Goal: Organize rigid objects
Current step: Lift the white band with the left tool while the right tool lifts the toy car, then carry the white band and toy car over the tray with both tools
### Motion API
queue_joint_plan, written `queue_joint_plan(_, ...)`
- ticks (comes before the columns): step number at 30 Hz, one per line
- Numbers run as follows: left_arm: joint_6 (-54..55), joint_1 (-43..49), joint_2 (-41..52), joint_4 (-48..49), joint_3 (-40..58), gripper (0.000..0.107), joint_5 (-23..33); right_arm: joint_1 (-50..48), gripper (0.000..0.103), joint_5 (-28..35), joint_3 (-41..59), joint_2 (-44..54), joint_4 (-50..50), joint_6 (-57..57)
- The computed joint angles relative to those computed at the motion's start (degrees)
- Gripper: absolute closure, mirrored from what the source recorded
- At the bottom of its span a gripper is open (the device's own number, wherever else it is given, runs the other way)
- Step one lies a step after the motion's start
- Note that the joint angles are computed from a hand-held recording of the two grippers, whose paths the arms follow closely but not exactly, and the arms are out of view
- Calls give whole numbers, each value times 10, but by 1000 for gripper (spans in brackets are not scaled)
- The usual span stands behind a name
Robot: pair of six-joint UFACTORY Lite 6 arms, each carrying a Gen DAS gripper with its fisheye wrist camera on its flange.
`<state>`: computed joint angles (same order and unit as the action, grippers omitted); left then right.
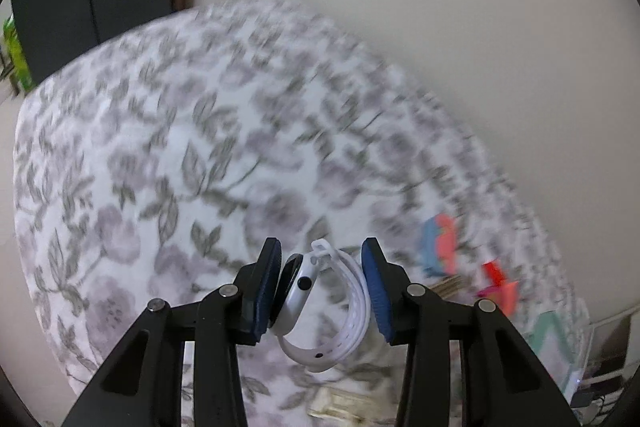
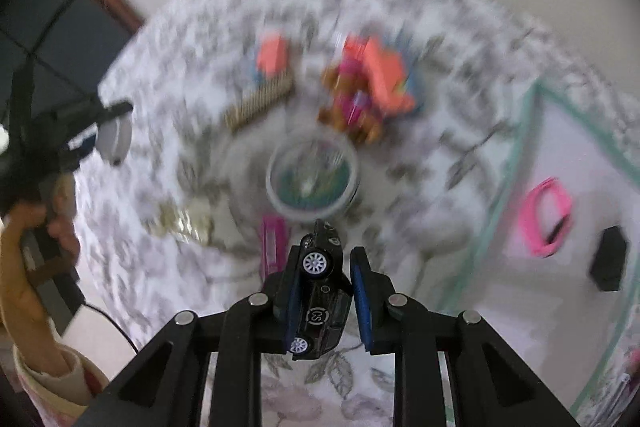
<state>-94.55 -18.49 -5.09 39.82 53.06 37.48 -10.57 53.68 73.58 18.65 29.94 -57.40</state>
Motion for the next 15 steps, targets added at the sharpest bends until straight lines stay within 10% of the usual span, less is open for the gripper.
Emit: queue_joint_plan(15,46,-207,225,-5,453,64,134,-186,78,-10,189,-38,92,-6)
